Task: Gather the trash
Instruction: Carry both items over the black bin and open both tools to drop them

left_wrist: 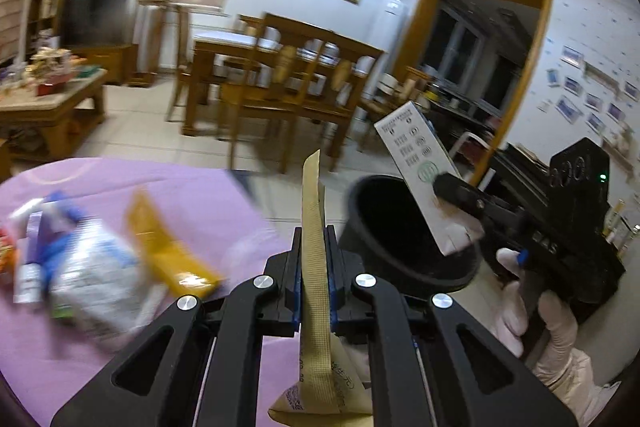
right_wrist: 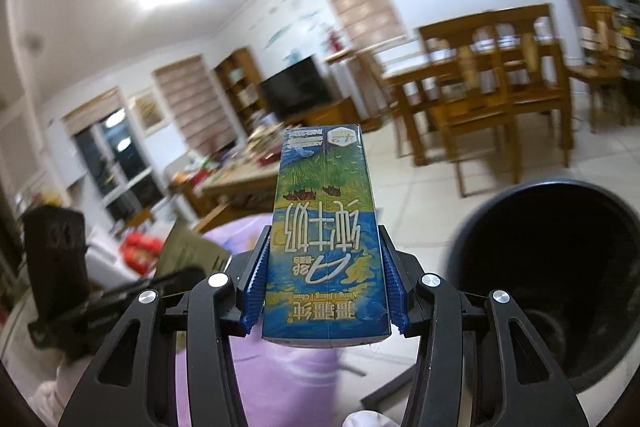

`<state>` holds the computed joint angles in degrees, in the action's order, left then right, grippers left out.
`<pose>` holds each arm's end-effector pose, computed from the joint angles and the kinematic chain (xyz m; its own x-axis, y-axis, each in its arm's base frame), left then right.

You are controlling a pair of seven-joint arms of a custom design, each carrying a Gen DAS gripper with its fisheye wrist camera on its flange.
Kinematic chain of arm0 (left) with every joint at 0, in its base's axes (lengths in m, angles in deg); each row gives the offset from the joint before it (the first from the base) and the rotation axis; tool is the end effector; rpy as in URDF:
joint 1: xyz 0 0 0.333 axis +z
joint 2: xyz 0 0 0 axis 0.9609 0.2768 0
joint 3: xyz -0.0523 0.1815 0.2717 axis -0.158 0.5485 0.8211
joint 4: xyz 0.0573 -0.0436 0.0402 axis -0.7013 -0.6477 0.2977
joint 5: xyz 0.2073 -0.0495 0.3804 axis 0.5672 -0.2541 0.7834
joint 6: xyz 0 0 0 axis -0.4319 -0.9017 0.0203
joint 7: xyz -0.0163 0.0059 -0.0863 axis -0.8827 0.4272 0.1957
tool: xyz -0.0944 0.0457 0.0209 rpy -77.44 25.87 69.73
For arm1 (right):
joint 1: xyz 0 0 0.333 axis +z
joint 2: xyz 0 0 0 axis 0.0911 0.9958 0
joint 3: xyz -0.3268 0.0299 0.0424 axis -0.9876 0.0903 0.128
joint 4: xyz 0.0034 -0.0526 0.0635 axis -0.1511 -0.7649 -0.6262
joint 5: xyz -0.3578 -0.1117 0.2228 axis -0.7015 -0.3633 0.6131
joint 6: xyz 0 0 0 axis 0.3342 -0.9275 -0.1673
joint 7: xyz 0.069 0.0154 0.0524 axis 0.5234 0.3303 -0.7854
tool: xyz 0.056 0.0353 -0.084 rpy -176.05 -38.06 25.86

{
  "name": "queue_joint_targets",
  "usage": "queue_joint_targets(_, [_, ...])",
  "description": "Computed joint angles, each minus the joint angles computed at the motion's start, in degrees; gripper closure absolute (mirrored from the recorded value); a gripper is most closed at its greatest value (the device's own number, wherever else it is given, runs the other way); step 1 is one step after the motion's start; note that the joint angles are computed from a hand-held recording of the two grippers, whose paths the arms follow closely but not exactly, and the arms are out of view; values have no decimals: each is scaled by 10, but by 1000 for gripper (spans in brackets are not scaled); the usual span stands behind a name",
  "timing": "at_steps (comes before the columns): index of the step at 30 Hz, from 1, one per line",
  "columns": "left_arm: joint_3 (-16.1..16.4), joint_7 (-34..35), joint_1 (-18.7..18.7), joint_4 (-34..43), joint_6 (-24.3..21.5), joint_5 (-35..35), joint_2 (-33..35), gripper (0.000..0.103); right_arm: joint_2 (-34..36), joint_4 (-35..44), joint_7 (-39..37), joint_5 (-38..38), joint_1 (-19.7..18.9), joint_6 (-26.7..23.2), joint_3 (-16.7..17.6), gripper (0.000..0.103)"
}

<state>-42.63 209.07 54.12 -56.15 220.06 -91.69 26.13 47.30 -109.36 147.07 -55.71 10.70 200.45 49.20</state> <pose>0.5193 -0.2758 0.5441 -0.6565 -0.6959 0.2911 -0.5654 0.1985 -0.8006 0.4030 0.1503 0.5692 0.0568 -0.9145 -0.4007 -0.4134 0.3438 -0.8431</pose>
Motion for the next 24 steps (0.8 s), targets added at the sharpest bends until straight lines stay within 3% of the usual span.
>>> queue_joint_targets(6, [-31, -4, -17, 69, -20, -8, 66, 94, -65, -75, 13, 12, -98, 22, 4, 54])
queue_joint_targets(9, [-53, -3, -24, 107, -21, -11, 107, 94, -85, -113, 9, 20, -125, 35, -25, 54])
queue_joint_targets(14, [-87, -35, -37, 167, -5, 39, 184, 94, -83, -142, -13, 31, -145, 56, -64, 54])
queue_joint_targets(19, [-109, -78, -38, 201, 8, 108, 238, 94, -60, -155, -41, 38, -141, 71, -98, 54])
queue_joint_targets(24, [-126, -92, -30, 202, 20, 150, 261, 93, -17, -144, -52, 56, -150, 73, -85, 54])
